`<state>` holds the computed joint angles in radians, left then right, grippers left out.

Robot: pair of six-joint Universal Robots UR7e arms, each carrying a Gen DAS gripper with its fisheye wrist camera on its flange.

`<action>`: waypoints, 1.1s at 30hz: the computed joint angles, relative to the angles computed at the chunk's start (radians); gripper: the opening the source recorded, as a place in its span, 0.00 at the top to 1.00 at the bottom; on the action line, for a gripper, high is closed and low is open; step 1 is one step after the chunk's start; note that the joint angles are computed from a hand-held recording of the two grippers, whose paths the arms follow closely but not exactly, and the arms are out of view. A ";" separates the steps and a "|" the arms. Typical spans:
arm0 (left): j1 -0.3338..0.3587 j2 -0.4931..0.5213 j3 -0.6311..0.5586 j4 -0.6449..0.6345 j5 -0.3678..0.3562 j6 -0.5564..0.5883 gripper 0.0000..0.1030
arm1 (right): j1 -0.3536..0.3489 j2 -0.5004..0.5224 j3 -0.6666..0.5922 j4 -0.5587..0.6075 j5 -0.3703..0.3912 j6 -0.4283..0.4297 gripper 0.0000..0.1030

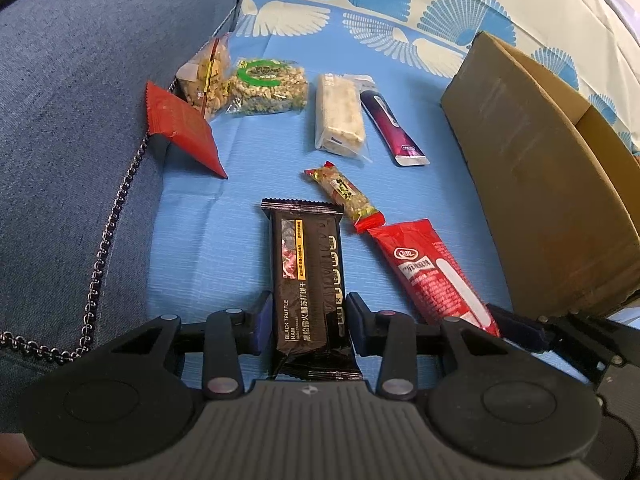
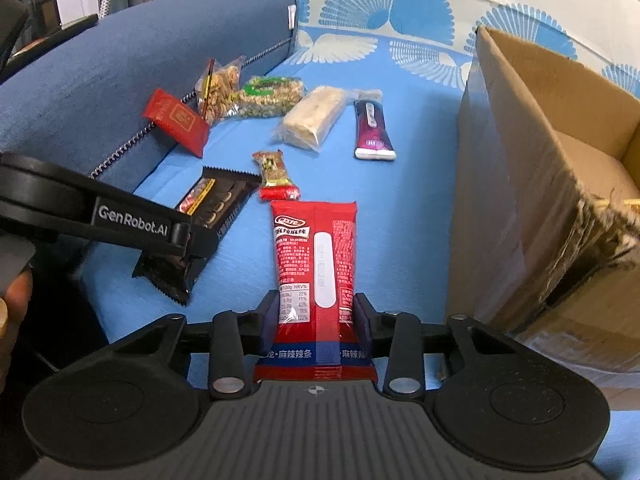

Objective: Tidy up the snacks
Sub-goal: 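Lift the red-and-white bar toward the box with the right tool while the left tool lifts the chocolate bar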

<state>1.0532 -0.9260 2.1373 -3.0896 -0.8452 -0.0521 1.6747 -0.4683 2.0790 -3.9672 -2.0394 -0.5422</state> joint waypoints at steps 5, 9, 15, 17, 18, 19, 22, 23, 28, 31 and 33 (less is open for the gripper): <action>-0.004 -0.005 0.022 -0.080 -0.016 0.028 0.60 | 0.006 0.001 0.002 -0.061 0.013 -0.009 0.63; -0.009 -0.007 0.038 -0.136 -0.022 0.044 0.64 | 0.010 -0.005 0.007 -0.096 0.040 -0.011 0.64; -0.016 -0.002 0.061 -0.250 -0.037 0.082 0.66 | 0.016 -0.016 0.016 -0.148 0.101 -0.033 0.64; -0.018 0.001 0.063 -0.268 -0.035 0.085 0.66 | 0.015 -0.025 0.023 -0.162 0.126 -0.036 0.64; -0.018 0.002 0.063 -0.270 -0.032 0.084 0.67 | 0.016 -0.029 0.026 -0.169 0.136 -0.036 0.64; -0.019 0.004 0.062 -0.272 -0.028 0.083 0.67 | 0.015 -0.035 0.031 -0.177 0.146 -0.037 0.64; -0.024 0.010 0.060 -0.268 -0.012 0.085 0.67 | 0.008 -0.055 0.046 -0.197 0.179 -0.029 0.64; -0.026 0.014 0.059 -0.271 -0.006 0.091 0.67 | 0.005 -0.063 0.052 -0.201 0.190 -0.024 0.64; -0.030 0.023 0.065 -0.310 -0.004 0.118 0.69 | -0.014 -0.095 0.080 -0.247 0.238 -0.022 0.64; -0.031 0.021 0.066 -0.308 0.001 0.113 0.68 | -0.025 -0.115 0.094 -0.257 0.267 -0.015 0.64; -0.028 0.019 0.043 -0.204 0.020 0.069 0.66 | -0.031 -0.127 0.103 -0.262 0.286 -0.010 0.64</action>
